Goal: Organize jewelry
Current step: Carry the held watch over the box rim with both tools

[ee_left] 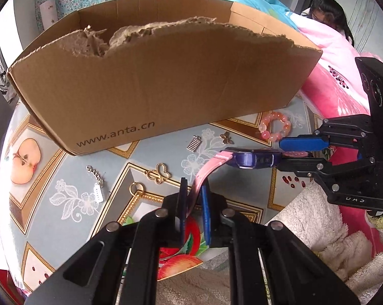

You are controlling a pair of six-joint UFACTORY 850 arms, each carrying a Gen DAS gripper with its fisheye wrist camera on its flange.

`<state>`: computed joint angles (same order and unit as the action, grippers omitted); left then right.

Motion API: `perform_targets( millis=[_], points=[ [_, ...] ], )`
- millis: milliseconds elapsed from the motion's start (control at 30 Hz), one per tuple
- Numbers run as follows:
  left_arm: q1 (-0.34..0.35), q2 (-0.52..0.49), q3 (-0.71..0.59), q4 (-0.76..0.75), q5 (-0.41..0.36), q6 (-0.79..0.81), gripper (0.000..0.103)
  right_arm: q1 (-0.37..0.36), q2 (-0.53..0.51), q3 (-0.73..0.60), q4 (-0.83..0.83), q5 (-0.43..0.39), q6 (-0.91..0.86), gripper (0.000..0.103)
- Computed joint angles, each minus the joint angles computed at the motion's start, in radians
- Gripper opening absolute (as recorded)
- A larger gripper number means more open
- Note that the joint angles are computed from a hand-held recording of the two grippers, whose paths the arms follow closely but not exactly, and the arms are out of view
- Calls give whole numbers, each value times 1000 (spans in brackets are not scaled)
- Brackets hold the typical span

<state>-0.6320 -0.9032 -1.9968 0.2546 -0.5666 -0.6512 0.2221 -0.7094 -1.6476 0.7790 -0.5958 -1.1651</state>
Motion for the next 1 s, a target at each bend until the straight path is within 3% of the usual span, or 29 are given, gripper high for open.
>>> perform_targets(
  millis=[133,467,733,900,1000],
  points=[
    [-3,16,20,20,18,-20,7,-31,19,26,94,-12,-46,3],
    [-11,110,109,30,98,-34,3,-93,11,-23,205,-187,17,3],
    [-12,194,145,149,162,-120,3,-99,84,-1,291,-204,-50,2],
    [10,161,34,147,157,-83,3,-108,19,-175,237,-253,49,2],
    [40,55,-159,24,72,29,3,-86,-110,-402,103,-303,238,2]
  ],
)
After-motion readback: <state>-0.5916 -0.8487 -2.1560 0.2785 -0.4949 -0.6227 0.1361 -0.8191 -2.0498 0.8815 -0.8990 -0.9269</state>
